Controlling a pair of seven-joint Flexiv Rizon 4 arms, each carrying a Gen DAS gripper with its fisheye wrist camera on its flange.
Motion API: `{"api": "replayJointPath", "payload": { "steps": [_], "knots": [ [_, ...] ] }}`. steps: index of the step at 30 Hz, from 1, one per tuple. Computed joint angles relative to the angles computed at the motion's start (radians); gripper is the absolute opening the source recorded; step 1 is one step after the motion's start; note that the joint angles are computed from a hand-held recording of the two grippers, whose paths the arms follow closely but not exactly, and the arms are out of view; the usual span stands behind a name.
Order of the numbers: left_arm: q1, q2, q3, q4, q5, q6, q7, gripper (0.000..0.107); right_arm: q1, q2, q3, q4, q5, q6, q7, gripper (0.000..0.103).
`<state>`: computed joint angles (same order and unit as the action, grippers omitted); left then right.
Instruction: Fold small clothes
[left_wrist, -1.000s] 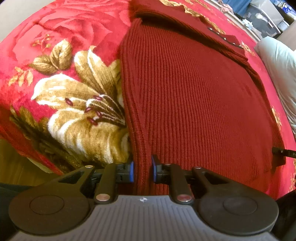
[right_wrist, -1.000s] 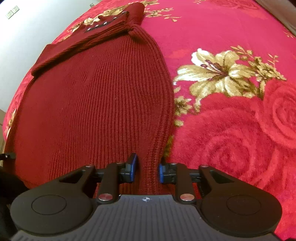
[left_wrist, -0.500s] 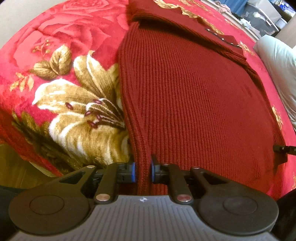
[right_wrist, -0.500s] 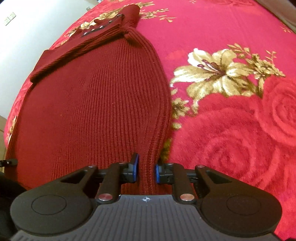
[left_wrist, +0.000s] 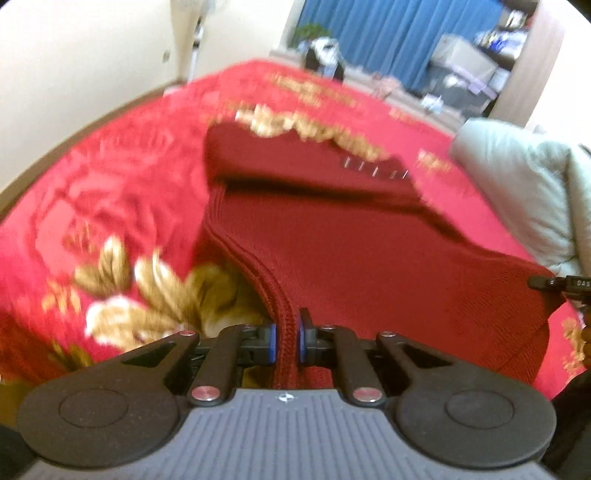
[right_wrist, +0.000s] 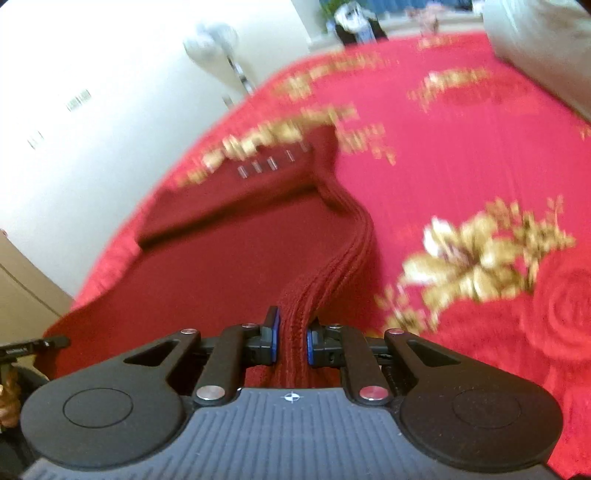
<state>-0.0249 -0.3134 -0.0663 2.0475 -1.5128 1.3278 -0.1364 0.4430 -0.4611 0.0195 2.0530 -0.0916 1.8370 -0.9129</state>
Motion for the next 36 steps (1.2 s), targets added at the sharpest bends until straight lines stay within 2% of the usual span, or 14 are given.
{"api": "replayJointPath", "payload": {
  "steps": [3,5,7,12,14,16,18,20,23,25,29,34,36],
  "knots": [
    [0.006,0.045,0.005,-0.005,-0.046,-0.032,0.049,0.01,0.093,0.042,-0.089,0.022,0.061,0.068,-0.016,0.012],
    [0.009,0.079,0.021,0.002,-0.051,-0.067,0.066,0.01,0.121,0.071,-0.108,0.045,0.106,0.119,-0.043,0.011],
    [0.032,0.12,0.044,0.016,-0.026,-0.152,0.039,0.01,0.121,0.106,-0.092,0.071,0.144,0.166,-0.077,0.01],
    [0.113,0.221,0.114,0.047,0.042,-0.438,-0.02,0.01,-0.009,0.19,0.056,0.162,0.131,0.287,-0.105,0.01],
    [0.141,0.26,0.141,0.058,0.048,-0.55,0.005,0.01,-0.051,0.229,0.102,0.212,0.133,0.348,-0.088,0.009],
    [0.162,0.287,0.165,0.07,0.036,-0.632,0.032,0.01,-0.102,0.243,0.146,0.262,0.102,0.444,-0.042,0.009],
    [0.175,0.273,0.17,0.067,0.009,-0.659,-0.001,0.01,-0.108,0.243,0.154,0.289,0.118,0.514,-0.039,0.009],
    [0.17,0.22,0.151,0.043,0.01,-0.601,-0.046,0.01,-0.134,0.217,0.155,0.286,0.082,0.524,0.007,0.009],
    [0.171,0.108,0.114,-0.032,0.069,-0.531,-0.115,0.01,-0.162,0.153,0.13,0.217,0.026,0.417,0.049,0.009],
    [0.179,0.015,0.088,-0.11,0.14,-0.494,-0.18,0.01,-0.23,0.08,0.135,0.139,-0.084,0.325,0.126,0.009],
    [0.203,-0.171,0.042,-0.3,0.318,-0.426,-0.31,0.01,-0.27,-0.055,0.138,-0.037,-0.179,0.166,0.177,0.009],
    [0.242,-0.393,0.01,-0.54,0.495,-0.449,-0.53,0.011,-0.321,-0.216,0.176,-0.236,-0.229,0.005,0.188,0.01],
    [0.232,-0.444,0.033,-0.6,0.595,-0.463,-0.639,0.011,-0.292,-0.264,0.147,-0.278,-0.209,-0.02,0.179,0.01]
  ]
}}
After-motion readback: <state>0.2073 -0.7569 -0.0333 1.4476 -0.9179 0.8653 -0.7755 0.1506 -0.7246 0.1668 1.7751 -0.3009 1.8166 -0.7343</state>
